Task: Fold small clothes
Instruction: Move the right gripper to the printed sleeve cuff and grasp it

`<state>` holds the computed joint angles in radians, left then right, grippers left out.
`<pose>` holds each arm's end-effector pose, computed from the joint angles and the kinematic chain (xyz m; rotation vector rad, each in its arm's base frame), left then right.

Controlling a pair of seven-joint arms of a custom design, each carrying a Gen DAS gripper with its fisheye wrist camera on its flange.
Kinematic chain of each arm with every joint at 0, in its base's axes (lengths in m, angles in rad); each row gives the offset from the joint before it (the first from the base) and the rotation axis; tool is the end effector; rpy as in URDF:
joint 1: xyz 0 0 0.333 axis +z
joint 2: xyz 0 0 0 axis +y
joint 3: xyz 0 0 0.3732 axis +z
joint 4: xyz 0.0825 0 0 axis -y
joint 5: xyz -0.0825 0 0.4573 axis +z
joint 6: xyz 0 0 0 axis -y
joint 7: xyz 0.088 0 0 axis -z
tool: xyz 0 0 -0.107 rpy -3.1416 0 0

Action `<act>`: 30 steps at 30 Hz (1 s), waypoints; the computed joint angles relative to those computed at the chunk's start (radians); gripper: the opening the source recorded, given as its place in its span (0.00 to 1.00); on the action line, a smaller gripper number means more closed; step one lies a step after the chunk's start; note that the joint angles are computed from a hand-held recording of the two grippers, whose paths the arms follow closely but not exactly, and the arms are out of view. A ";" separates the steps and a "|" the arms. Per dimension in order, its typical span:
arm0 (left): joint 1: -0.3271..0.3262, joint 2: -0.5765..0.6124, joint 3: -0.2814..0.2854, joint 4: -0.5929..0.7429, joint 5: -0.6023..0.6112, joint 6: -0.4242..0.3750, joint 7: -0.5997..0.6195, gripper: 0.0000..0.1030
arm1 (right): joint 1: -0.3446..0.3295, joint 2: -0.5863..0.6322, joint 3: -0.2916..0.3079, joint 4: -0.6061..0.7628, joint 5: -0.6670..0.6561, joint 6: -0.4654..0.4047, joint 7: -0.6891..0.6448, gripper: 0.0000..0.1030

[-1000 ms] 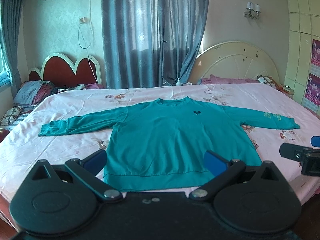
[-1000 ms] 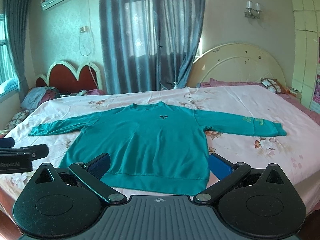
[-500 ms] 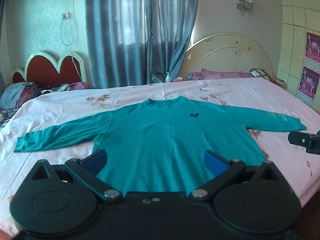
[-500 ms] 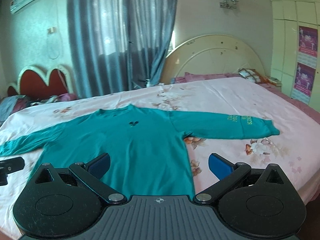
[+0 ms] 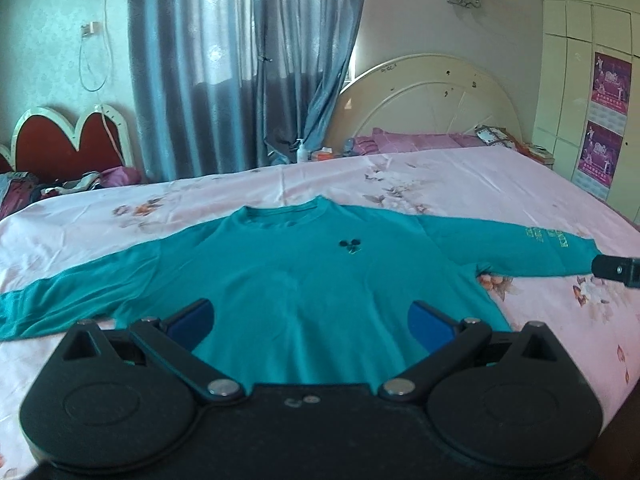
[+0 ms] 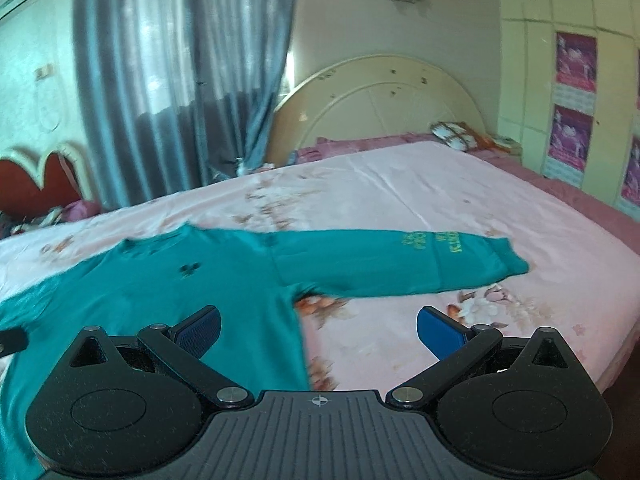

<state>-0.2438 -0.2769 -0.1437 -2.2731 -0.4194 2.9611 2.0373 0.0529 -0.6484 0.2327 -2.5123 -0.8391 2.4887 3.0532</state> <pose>0.5299 -0.1949 0.6064 -1.2254 2.0539 -1.0562 0.4171 0.1417 0.5816 -1.0348 2.1185 -0.9960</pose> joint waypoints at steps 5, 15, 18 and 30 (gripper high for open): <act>0.011 0.126 -0.056 0.096 0.019 0.049 -0.107 1.00 | -0.124 0.031 -0.095 -0.048 -0.071 0.146 0.041 1.00; -0.010 0.377 -0.122 0.376 0.326 -0.048 -0.417 1.00 | -0.399 0.091 -0.181 -0.115 -0.135 0.346 0.153 0.99; -0.078 0.418 -0.077 0.416 0.488 -0.067 -0.489 1.00 | -0.439 0.109 -0.214 -0.138 -0.105 0.422 0.155 0.61; -0.176 0.538 -0.036 0.565 0.661 -0.197 -0.534 1.00 | -0.533 0.179 -0.264 -0.221 0.135 0.669 0.076 0.61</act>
<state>-0.4195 0.2613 -0.1797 -1.7082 0.2417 2.7641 1.5034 -0.4799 -0.4697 -0.0310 -2.7329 -0.7044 3.1581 3.1291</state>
